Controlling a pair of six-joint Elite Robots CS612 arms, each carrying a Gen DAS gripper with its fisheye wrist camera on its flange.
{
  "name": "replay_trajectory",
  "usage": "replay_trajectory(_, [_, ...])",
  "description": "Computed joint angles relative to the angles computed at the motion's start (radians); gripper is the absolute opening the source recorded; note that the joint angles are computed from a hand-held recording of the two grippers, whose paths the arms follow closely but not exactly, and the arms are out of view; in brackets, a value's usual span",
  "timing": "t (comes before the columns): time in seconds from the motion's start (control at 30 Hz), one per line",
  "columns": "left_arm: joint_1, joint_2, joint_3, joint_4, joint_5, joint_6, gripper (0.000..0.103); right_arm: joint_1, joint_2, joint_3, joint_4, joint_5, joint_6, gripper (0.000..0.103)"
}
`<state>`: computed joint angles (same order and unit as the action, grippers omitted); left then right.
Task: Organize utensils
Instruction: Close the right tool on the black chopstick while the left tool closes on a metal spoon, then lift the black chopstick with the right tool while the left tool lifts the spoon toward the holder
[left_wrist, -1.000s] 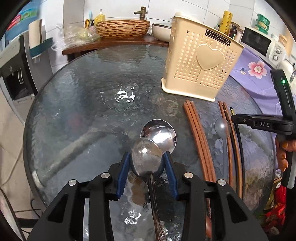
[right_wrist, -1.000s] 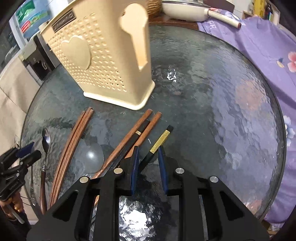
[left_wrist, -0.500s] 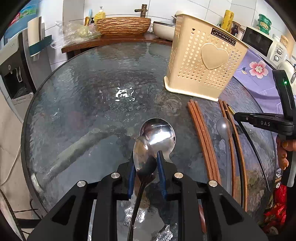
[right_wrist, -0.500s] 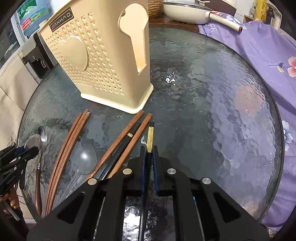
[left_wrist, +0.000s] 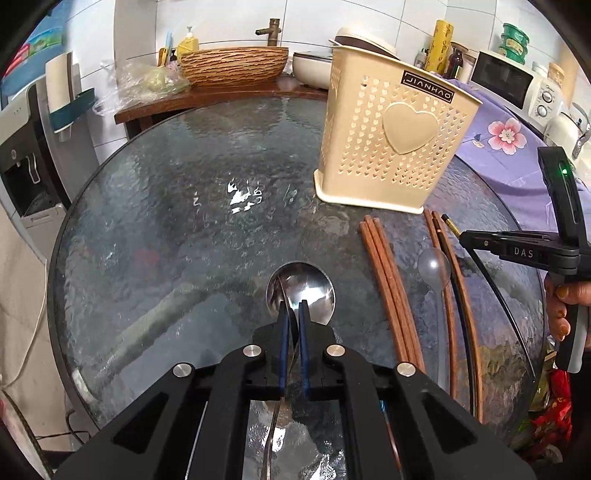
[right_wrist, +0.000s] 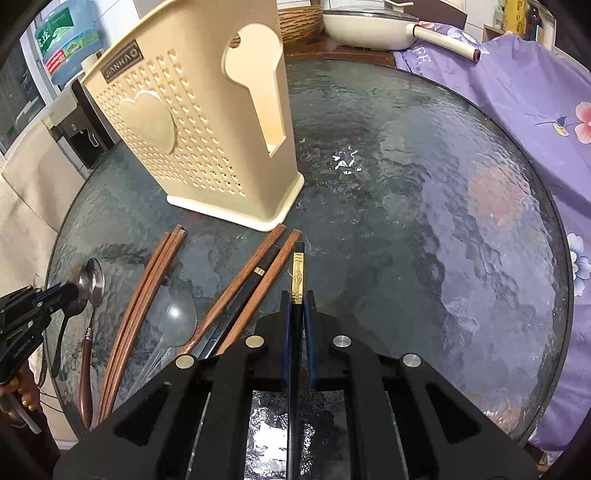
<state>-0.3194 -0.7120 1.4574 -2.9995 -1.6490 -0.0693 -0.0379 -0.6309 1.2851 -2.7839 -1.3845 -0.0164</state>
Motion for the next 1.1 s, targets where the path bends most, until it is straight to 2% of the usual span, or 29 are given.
replay_trajectory(0.3, [-0.001, 0.014, -0.045, 0.106, -0.006, 0.042, 0.003, 0.004, -0.012, 0.021, -0.017, -0.001, -0.017, 0.008])
replay_trajectory(0.53, [0.001, 0.019, -0.055, 0.108, -0.007, 0.033, 0.003, 0.008, -0.023, 0.049, -0.051, 0.004, -0.022, 0.008])
replay_trajectory(0.8, [0.006, 0.01, -0.045, 0.05, -0.023, -0.001, 0.003, 0.006, -0.039, 0.075, -0.108, 0.043, -0.022, 0.008])
replay_trajectory(1.1, [0.008, -0.014, -0.029, -0.051, -0.043, -0.033, 0.003, -0.01, -0.064, 0.106, -0.192, 0.141, 0.013, 0.008])
